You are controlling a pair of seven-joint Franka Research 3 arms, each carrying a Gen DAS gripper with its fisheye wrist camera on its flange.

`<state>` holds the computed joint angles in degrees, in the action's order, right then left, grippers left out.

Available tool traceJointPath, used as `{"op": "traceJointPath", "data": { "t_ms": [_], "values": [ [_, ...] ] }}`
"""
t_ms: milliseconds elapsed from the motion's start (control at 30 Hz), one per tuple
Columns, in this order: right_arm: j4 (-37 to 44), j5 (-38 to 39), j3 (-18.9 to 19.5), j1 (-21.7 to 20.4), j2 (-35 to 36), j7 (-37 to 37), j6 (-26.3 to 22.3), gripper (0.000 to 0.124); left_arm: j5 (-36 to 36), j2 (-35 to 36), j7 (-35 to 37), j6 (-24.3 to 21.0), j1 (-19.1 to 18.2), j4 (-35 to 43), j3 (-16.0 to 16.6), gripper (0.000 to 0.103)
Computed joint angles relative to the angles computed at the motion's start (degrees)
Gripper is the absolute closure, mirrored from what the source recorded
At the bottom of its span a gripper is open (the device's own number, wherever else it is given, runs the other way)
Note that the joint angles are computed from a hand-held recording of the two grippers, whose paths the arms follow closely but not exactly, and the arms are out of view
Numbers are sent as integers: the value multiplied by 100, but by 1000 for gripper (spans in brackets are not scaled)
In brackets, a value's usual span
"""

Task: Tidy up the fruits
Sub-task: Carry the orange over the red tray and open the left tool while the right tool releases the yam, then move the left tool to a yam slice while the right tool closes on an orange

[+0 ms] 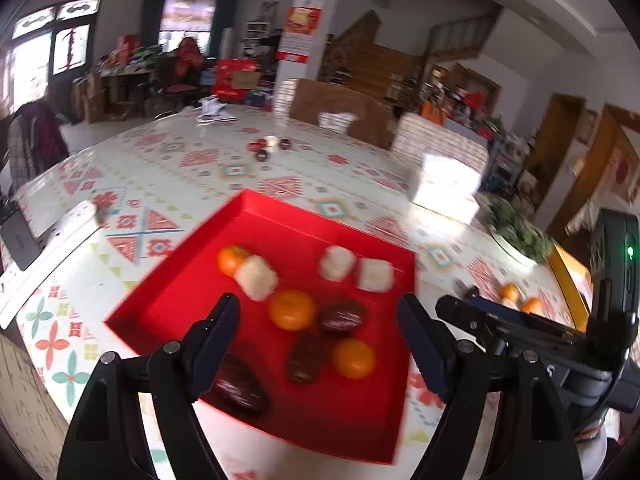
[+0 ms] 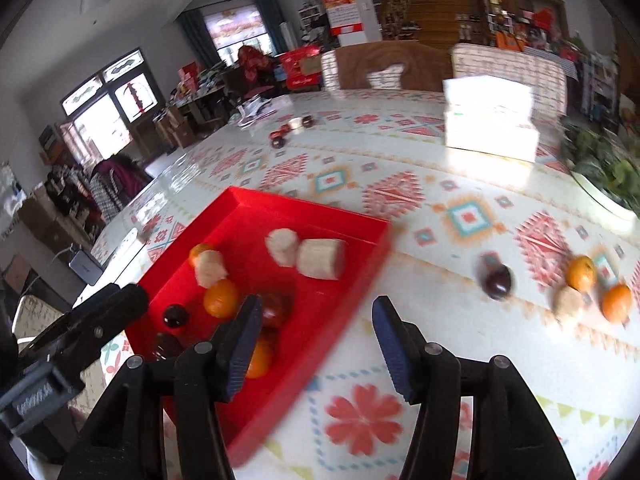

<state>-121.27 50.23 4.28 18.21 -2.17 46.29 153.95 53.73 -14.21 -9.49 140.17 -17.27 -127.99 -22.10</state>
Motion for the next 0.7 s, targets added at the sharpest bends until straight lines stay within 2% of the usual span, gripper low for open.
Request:
{"op": "traceJointPath", "data": {
  "t_ms": [133, 333, 700],
  "values": [
    [-247, 291, -162, -125, -238, -206, -63, 60, 2, 409, 289, -250, -171, 465, -117, 23],
    [-514, 596, -396, -293, -498, -495, -139, 59, 94, 989, 616, -881, -596, 1157, -130, 23],
    [-628, 896, -681, -698, -556, -659, -424, 57, 55, 1709, 1011, -1266, -1174, 1976, 107, 23]
  ]
}}
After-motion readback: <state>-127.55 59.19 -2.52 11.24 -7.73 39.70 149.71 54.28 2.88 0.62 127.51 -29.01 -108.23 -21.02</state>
